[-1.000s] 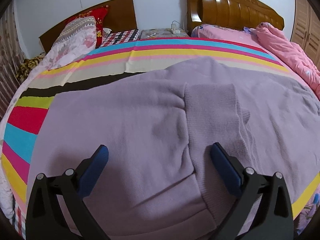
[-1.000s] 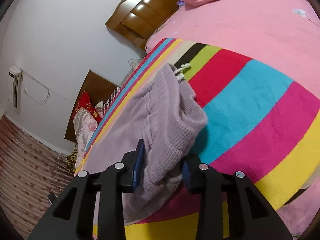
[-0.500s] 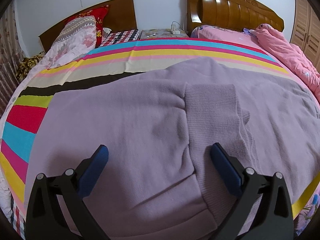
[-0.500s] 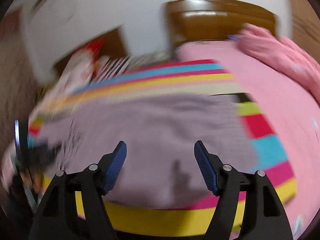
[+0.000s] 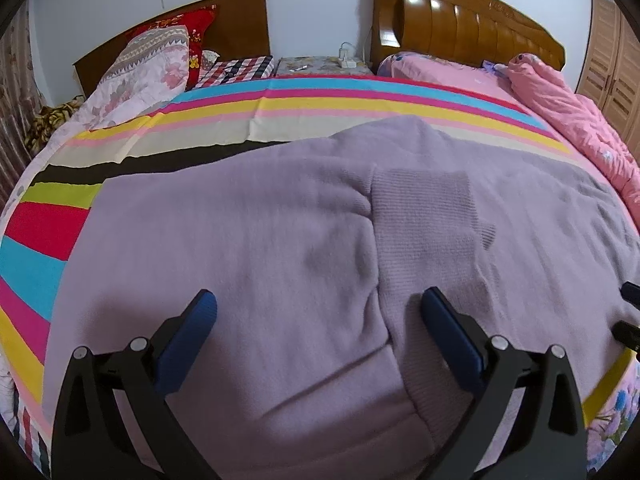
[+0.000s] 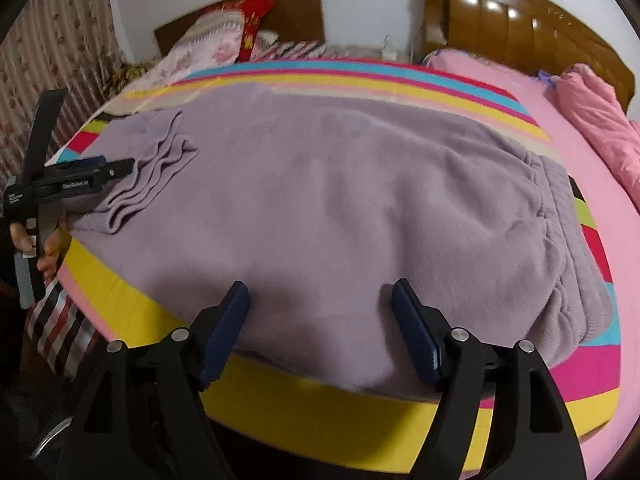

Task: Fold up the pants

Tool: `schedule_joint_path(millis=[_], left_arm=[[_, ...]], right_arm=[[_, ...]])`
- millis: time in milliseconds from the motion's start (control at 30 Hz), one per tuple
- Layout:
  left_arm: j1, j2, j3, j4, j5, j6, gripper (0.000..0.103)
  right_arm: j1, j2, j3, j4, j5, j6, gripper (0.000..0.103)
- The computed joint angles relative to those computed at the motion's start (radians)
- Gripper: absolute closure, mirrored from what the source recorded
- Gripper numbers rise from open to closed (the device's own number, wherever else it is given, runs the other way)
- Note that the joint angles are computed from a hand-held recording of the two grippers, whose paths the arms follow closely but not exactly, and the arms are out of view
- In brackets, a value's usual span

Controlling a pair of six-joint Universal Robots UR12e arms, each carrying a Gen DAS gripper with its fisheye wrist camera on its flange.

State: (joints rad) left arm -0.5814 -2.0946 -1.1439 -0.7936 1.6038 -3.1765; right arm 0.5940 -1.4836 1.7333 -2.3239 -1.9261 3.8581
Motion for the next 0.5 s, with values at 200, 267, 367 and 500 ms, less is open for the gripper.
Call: schedule_joint_path(millis=[200,267,367,500], left_arm=[[0.038,0.073,-0.105,0.153,-0.028,-0.029,0.002],[0.054,0.063,-0.075,0.127,-0.031,-0.063,0.002],[0.054,0.017,0.023,0.021,-0.017,-0.059,0.002],[0.042,-0.079,0.190,-0.083,-0.023,0.041,0.002]], right_arm=[[-0.024,0.048,-0.119,-0.150,0.031,-0.247,0.023],[-0.033,0.131,-0.219,-0.166,0.043,-0.433,0.021],[-0.063,0.262,-0.381,-0.089,0.027,-0.599,0.022],[-0.116,0.357,-0.505,0.021,0.072,-0.507,0.023]])
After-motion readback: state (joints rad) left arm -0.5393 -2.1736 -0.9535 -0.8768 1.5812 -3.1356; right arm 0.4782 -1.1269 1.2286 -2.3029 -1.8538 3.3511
